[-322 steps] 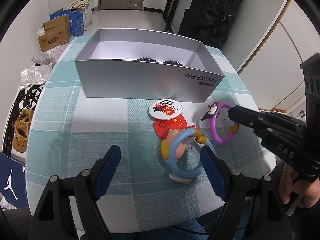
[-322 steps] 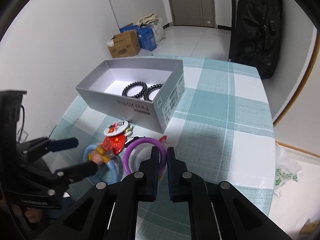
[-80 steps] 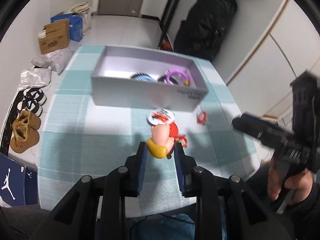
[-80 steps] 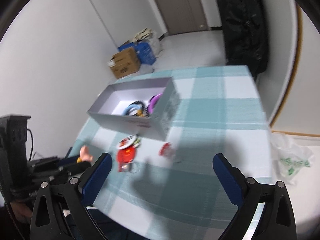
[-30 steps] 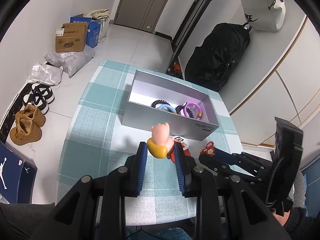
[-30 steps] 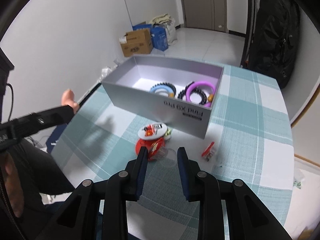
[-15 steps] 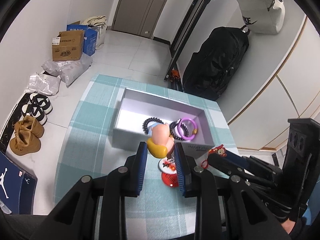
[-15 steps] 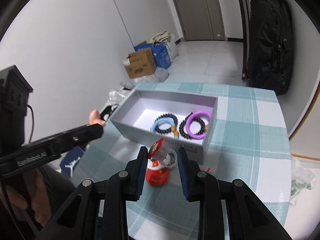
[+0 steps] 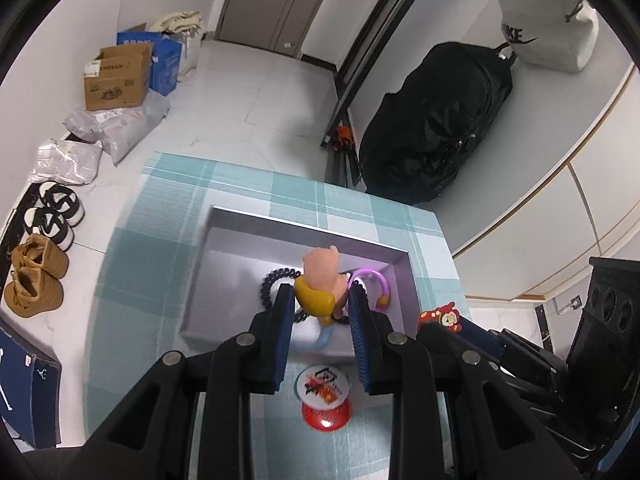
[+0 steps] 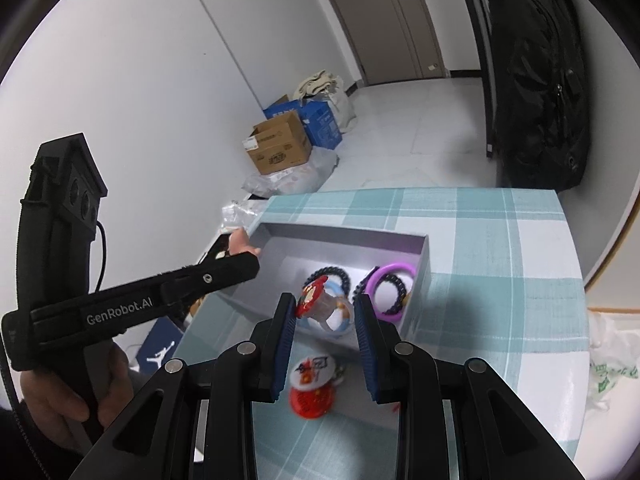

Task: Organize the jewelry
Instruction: 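Carry the figure with the left gripper while the right gripper carries the red charm into the box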

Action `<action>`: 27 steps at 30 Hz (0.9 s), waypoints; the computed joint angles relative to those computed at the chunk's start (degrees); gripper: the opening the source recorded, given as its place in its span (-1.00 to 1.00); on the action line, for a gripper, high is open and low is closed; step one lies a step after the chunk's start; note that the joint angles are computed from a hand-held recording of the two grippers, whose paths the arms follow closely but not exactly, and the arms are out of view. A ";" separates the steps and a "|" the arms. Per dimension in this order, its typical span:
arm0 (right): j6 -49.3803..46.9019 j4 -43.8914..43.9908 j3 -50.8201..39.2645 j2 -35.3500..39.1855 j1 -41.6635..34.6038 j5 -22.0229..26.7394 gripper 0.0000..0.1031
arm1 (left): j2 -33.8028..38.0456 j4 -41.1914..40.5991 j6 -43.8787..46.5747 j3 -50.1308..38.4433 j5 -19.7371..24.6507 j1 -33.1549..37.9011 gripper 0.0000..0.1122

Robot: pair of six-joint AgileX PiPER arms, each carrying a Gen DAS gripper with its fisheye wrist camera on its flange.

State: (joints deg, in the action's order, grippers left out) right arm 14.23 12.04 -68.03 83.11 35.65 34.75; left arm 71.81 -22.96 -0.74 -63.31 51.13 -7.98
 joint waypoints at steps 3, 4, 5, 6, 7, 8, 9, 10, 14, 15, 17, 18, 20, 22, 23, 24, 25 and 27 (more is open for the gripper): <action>-1.64 1.49 -1.67 1.69 -1.38 0.15 -0.45 | 2.75 -0.96 0.34 -1.97 0.83 0.18 -0.61; -2.51 2.37 -2.70 2.63 -2.00 0.48 -0.45 | 3.46 -0.92 0.48 -2.49 1.02 0.26 -0.61; -3.07 3.02 -3.24 3.16 -2.43 0.60 -0.45 | 4.16 -0.84 0.64 -2.97 1.20 0.24 -0.61; -3.79 3.79 -3.57 3.55 -2.78 0.58 -0.45 | 4.72 -0.86 0.76 -3.47 1.47 0.12 -0.61; -4.43 4.21 -4.25 4.16 -3.14 0.82 -0.45 | 5.28 -1.01 1.11 -3.90 1.86 0.10 -0.61; -4.64 4.23 -4.65 4.59 -3.34 0.96 -0.44 | 5.74 -1.09 1.42 -4.33 2.22 0.06 -0.61; -5.12 4.70 -4.92 4.99 -3.66 1.06 -0.45 | 6.22 -0.85 1.36 -4.91 2.54 -0.20 -0.61; -5.96 5.88 -5.26 5.55 -4.22 1.30 -0.45 | 6.60 -0.95 1.68 -5.24 2.68 -0.17 -0.61; -7.55 8.34 -6.38 7.53 -5.69 2.04 -0.44 | 7.93 -2.12 2.97 -6.21 3.42 -0.10 -0.61; -7.73 8.79 -6.58 7.90 -5.87 2.14 -0.45 | 7.95 -2.58 3.55 -6.04 3.47 0.04 -0.61; -8.10 9.54 -6.79 8.41 -6.04 1.93 -0.44 | 8.40 -2.77 3.48 -6.21 3.44 -0.09 -0.61; -7.64 9.01 -6.89 8.49 -5.74 1.84 -0.45 | 8.65 -3.08 3.56 -6.37 3.63 -0.08 -0.61; -7.50 8.78 -7.03 8.61 -5.46 1.77 -0.45 | 8.97 -3.49 3.64 -6.52 3.81 -0.03 -0.61; -6.62 7.75 -7.09 8.81 -5.28 1.87 -0.44 | 9.34 -3.24 3.49 -6.71 3.86 -0.22 -0.61; -6.31 7.45 -7.22 8.90 -5.30 2.14 -0.44 | 9.44 -3.31 3.45 -6.70 3.86 -0.16 -0.61; -6.32 7.59 -7.23 9.05 -5.44 2.43 -0.44 | 9.56 -3.51 3.43 -6.67 3.78 -0.12 -0.61; -6.34 7.72 -7.57 9.42 -5.65 2.74 -0.44 | 9.54 -3.81 3.57 -6.49 3.73 0.11 -0.61; -6.66 8.54 -7.54 9.76 -6.11 3.14 -0.44 | 9.63 -4.70 4.29 -6.35 3.68 0.46 -0.61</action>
